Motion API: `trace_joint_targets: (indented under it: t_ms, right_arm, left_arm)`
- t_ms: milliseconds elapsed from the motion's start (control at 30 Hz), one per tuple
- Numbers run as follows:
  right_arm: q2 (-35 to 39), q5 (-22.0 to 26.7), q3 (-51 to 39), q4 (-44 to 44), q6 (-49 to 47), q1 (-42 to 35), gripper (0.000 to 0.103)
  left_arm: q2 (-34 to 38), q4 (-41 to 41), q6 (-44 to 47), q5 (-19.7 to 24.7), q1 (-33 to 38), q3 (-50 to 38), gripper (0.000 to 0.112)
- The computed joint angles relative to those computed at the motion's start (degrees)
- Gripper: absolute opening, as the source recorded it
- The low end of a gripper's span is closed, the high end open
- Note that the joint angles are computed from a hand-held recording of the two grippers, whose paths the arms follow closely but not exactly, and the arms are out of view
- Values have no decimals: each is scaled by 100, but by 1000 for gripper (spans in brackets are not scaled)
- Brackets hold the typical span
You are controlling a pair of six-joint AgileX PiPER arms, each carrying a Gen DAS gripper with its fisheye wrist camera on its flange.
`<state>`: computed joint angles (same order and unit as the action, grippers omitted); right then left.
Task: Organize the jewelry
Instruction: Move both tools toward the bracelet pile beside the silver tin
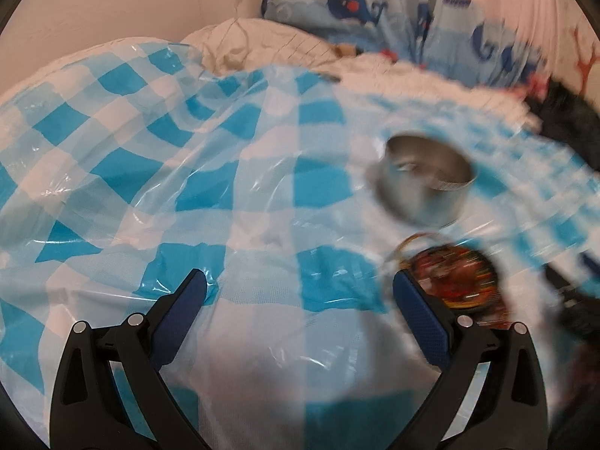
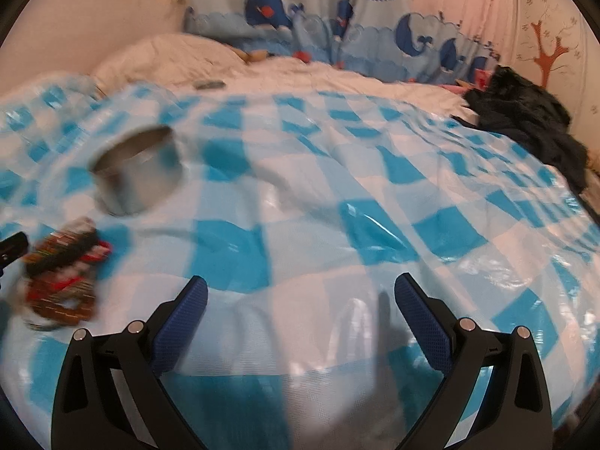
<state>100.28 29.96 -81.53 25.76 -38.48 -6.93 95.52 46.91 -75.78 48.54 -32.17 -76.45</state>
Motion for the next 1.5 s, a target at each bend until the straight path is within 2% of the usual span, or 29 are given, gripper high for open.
trace_joint_targets:
  t_ms: [100, 167, 267, 333, 467, 533, 667, 800, 1033, 1100, 1133, 1200, 1233, 1300, 1400, 1500]
  right_arm:
    - [-111, 345, -7, 1218, -1037, -162, 96]
    - [-102, 706, -143, 1648, -1442, -202, 96]
    - [-41, 1185, -395, 1761, -1650, -127, 96]
    - [79, 1683, -722, 1693, -1806, -29, 95]
    - [269, 2326, -1220, 1576, -1967, 135, 95]
    - [379, 2457, -1541, 1357, -1870, 222, 95]
    - [461, 2284, -1673, 1062, -1611, 213, 95]
    - [704, 2654, -1936, 978, -1083, 32, 95]
    - [936, 2969, -2167, 981, -826, 17, 96]
    - [984, 3071, -2201, 981, -772, 19, 96]
    - [993, 3097, -2203, 983, -761, 21, 96]
    - [1002, 3140, -2203, 986, -740, 34, 96]
    - [1004, 3146, -2199, 989, -740, 38, 96]
    - [1006, 3149, -2193, 1001, -738, 45, 96]
    - [1002, 3150, -2195, 1034, -743, 43, 96]
    - [966, 3138, -2160, 1097, -782, 42, 96]
  left_arm:
    - [-256, -93, 304, -30, -24, 90, 96]
    - [-351, -241, 559, 43, -6, 122, 96]
    - [-392, -572, 845, 59, 100, 129, 96]
    - [-406, -712, 978, 50, 139, 99, 96]
    - [-326, -750, 1281, 88, 61, -128, 96]
    - [-254, -775, 1416, 35, 7, -233, 96]
    - [67, -1154, 1770, -183, 45, -579, 96]
    - [358, -1553, 1872, -401, 212, -927, 96]
    - [844, -3110, 2377, -955, 773, -1300, 95]
    - [947, -3505, 2558, -1077, 885, -1362, 79]
    - [1052, -3647, 2663, -994, 919, -1486, 75]
    - [1163, -3709, 2746, -939, 951, -1597, 53]
    - [1227, -3781, 2808, -883, 983, -1672, 48]
    - [1282, -3795, 2781, -826, 1024, -1719, 24]
    - [1219, -3954, 2909, -871, 1101, -1659, 8]
    - [1075, -4153, 3119, -1090, 1149, -1523, 0]
